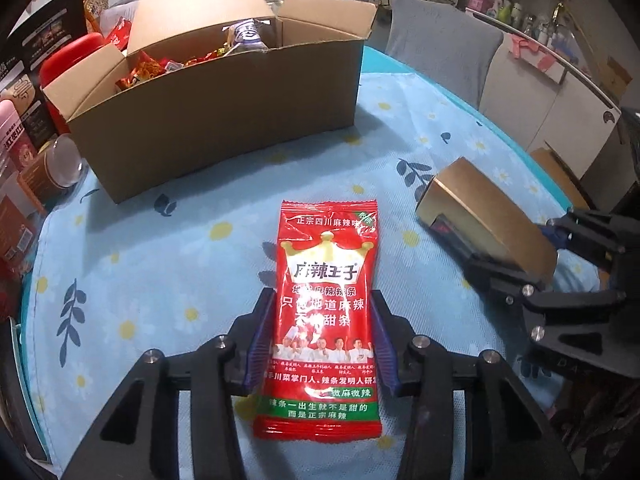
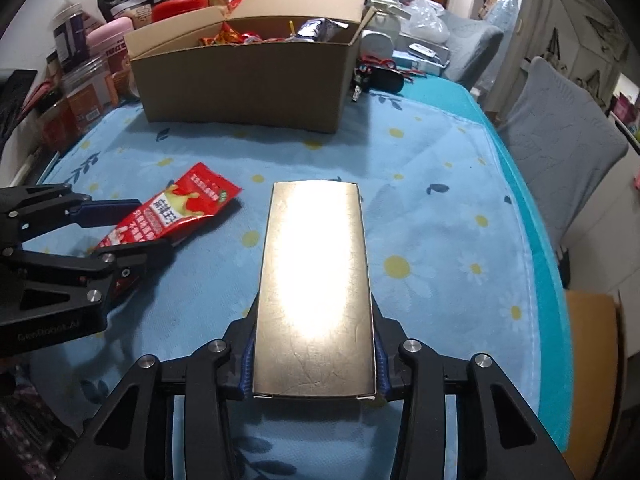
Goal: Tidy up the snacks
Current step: 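Grasp the gold rectangular box with the right gripper while the left holds the red packet, then lift the red packet and gold box with both grippers over the box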
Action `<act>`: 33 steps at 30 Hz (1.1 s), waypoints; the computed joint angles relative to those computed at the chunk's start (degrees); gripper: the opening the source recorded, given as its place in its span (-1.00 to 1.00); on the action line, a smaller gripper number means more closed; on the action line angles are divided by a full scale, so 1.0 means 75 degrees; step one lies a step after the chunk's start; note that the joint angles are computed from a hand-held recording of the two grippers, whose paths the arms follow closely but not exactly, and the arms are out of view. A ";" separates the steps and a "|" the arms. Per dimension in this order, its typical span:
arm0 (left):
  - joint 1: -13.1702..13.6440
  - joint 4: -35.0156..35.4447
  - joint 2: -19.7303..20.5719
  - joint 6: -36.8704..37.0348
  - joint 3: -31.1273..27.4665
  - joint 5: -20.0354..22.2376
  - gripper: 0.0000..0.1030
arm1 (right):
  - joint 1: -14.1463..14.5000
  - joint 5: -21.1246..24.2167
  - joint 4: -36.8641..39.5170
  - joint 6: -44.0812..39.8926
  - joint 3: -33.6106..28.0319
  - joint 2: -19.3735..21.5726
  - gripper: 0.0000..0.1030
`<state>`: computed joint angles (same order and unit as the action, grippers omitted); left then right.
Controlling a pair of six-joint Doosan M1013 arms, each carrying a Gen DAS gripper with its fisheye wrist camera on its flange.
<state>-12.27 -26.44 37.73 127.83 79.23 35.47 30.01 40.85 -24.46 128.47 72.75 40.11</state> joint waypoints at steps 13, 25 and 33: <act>0.0238 -0.0860 -0.0185 0.0453 -0.0011 0.0032 -0.13 | 0.0088 -0.0633 0.0619 -0.0445 -0.0162 0.0027 -0.17; 0.0470 -0.1921 -0.0369 0.1435 -0.0209 -0.0556 -0.13 | 0.0134 -0.1011 0.0174 -0.0513 -0.0854 0.0171 -0.17; 0.0541 -0.2620 -0.0248 0.2009 -0.0725 -0.1014 -0.13 | 0.0070 -0.1146 -0.0239 -0.0490 -0.1612 0.0380 -0.17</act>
<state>-8.21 -46.08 35.87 142.90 73.80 27.86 30.53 32.26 -26.25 124.80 60.66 42.96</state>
